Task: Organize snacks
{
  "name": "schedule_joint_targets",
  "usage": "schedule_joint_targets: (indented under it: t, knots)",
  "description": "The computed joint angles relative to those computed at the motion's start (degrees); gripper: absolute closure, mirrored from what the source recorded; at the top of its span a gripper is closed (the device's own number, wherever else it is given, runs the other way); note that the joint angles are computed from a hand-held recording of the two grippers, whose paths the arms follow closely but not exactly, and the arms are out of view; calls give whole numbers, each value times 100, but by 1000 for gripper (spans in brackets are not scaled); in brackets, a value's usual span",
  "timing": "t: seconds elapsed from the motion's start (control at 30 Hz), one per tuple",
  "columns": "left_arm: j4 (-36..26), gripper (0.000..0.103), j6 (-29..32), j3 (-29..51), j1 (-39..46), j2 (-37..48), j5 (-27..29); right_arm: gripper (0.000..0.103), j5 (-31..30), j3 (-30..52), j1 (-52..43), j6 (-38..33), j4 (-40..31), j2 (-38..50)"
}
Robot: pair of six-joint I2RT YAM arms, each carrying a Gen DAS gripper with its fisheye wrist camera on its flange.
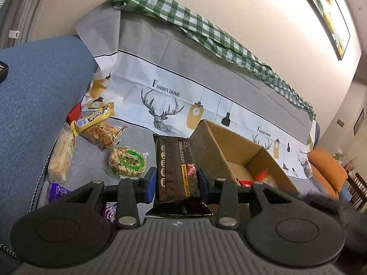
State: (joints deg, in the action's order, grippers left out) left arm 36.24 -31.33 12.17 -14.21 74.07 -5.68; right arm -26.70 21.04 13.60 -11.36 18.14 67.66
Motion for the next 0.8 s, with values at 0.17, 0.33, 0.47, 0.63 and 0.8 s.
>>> schedule_joint_targets:
  t: [0.17,0.33,0.47,0.63,0.8]
  knots:
    - [49,61,59,-10,-130,-11,-109,86,-661,388,-962,-94,120,-44]
    - [24,61,156,130,-333,174,-268,86,-918,460,-1919,89,931,696]
    - [23,61,227,207,-544,288,-468,86,-1073,407,-2408,293,1436,1296]
    - [-110,61,219,324,-874,368,-881,86,-980,586,-2487,357,1532,1757]
    - [-261,61,163,538,-1383,521,-1392,86,-1160,663,-2615,586,1810,2038]
